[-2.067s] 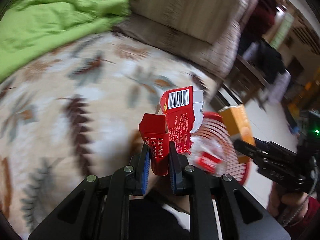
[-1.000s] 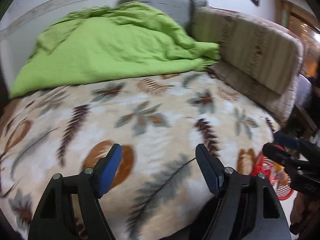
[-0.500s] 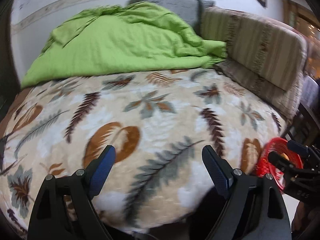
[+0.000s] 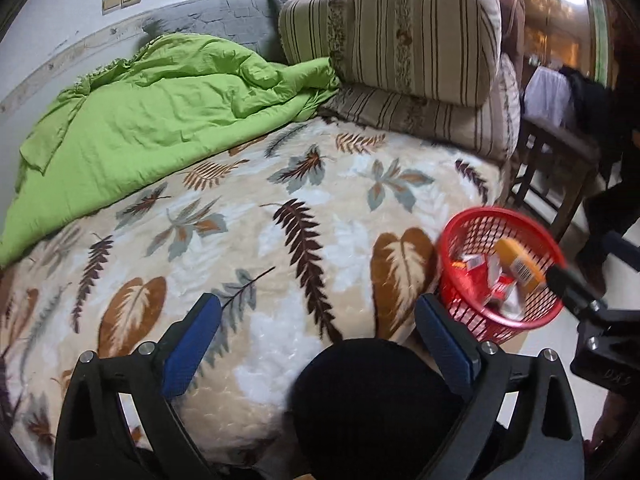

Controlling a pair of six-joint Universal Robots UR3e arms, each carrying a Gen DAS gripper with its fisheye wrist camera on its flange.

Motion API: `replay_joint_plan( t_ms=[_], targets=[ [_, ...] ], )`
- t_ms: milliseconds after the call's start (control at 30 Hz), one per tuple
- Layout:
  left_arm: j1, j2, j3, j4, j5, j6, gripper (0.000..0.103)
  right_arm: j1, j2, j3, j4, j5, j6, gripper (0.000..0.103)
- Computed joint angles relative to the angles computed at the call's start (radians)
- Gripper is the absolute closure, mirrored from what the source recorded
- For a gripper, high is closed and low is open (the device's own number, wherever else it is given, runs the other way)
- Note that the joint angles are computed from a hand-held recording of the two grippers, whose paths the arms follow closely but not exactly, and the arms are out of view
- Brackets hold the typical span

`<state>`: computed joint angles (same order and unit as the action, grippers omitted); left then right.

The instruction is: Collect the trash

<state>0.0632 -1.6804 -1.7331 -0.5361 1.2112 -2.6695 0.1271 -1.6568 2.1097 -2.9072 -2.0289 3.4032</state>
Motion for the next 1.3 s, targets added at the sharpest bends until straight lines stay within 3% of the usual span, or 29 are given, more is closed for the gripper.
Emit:
replay_joint_plan(
  t_ms=[133, 433, 1300],
  targets=[
    [0.001, -0.007, 0.003, 0.003, 0.054, 0.001, 0.006, 0.019, 0.037, -0.039, 0.028, -0.006, 0.008, 0.000],
    [0.010, -0.029, 0.033, -0.032, 0.086, -0.012, 0.006, 0.019, 0.041, -0.043, 0.053, -0.008, 0.020, 0.000],
    [0.019, -0.004, -0.006, -0.011, 0.047, 0.020, 0.006, -0.021, 0.039, -0.051, 0.104, 0.032, 0.032, 0.000]
  ],
)
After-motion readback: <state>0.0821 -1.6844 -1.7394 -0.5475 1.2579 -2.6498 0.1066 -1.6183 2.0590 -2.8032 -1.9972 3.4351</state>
